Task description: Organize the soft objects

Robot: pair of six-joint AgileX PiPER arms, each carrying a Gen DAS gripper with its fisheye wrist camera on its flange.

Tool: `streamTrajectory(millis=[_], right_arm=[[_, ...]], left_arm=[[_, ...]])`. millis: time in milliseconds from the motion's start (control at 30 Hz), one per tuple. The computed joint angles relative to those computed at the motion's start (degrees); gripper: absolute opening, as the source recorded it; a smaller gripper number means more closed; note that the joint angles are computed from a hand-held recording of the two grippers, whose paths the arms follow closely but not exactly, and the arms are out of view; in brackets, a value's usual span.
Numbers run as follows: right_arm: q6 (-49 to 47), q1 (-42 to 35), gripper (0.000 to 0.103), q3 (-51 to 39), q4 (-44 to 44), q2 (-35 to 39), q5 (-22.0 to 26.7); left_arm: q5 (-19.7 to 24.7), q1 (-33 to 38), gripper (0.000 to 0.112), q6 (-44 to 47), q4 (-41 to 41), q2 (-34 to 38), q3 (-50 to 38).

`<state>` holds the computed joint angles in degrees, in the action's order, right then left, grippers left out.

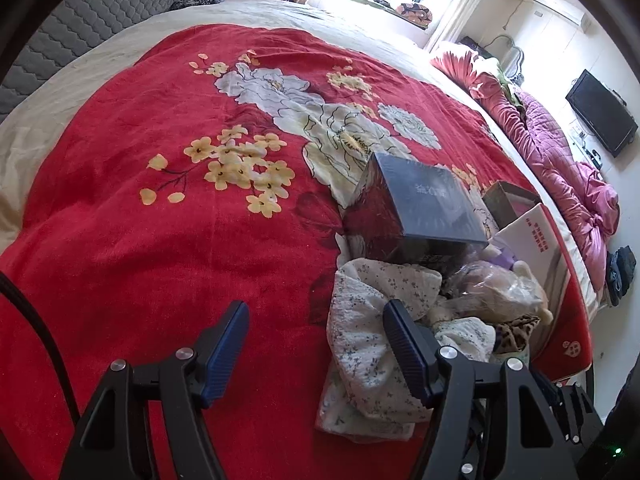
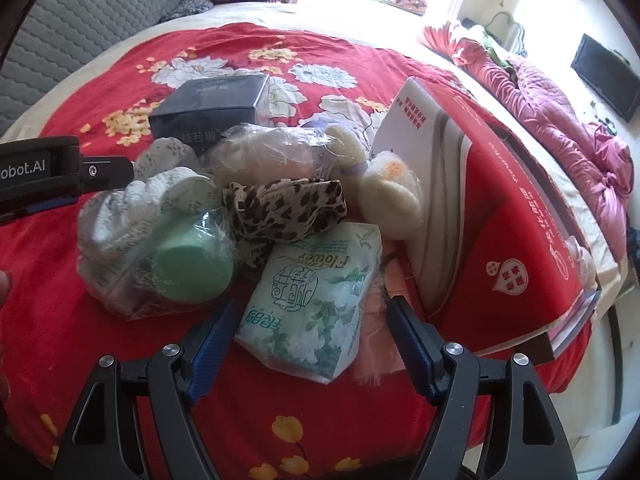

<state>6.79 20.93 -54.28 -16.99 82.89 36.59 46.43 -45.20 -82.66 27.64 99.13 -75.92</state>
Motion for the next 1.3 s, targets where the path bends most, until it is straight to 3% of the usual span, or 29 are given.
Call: streamTrajectory(millis=[167,200,233,333,467,567,633,700,767,933,1000,1067,1133,1300], right_arm=[[-2.1,-1.9,0.077,-0.3,2.7,0.5,-0.7],[-2.5,-2.4,0.071,-0.3,3.2,0.4,-0.9],[-3.2,-2.8,0.064,-0.1,3.9,0.1,-1.1],[-6.9,-4.2,0.054,-0.3,7.7,-0.1,-0.8],[-14.1,-6.8,0.048,-0.5,14.9,-0.9,0.0],[-18.0,-7.8,0.047,-0.5,18.4,-2.1,1.2],[-19.5,-8.1,0.047,-0.4,19.6,-2.8,2.1],[-20.3,-8.1,0.047,0.0,20.4,-3.3,2.5],[-20.6,-7.9,0.047,0.1,20.5,-3.4,2.7],[-20.7,-7.3,0.047,0.3,20.5,-3.6,3.0],[-21.5,-7.4,0.047,0.5,21.0,-4.0,3.1],[-23.1,-8.0,0.046,0.4,22.5,-4.3,3.7],[-25.3,-9.2,0.046,0.4,24.8,-4.7,4.3],[-29.1,-12.3,0.046,0.1,29.4,-6.0,7.0]], left_arm=[[-6.9,1.7,0.036,-1.9,-0.9,-2.4,5.0],[-9.4,2.2,0.019,-2.9,-0.6,-3.3,6.7],[-10.6,2.6,0.012,-3.4,-0.6,-3.7,7.5],[-10.6,2.7,0.012,-4.5,0.4,-4.3,8.4],[-18.6,4.6,0.012,0.2,-5.7,-5.9,11.8],[-20.3,4.8,0.017,1.6,-7.7,-6.6,12.5],[-20.9,4.8,0.041,0.7,-7.0,-7.1,12.8],[-22.9,5.4,0.055,1.2,-8.2,-7.5,13.6],[-24.6,5.7,0.055,1.4,-8.7,-7.4,13.9],[-16.9,4.5,0.055,4.7,-9.8,-3.0,7.2],[-9.4,2.7,0.055,4.4,-6.9,0.2,2.0],[-6.0,1.9,0.047,5.2,-6.0,1.8,-0.6],[-7.4,2.0,0.021,5.2,-6.4,1.4,0.4],[-9.0,1.1,0.012,1.4,-3.4,-0.8,3.4]])
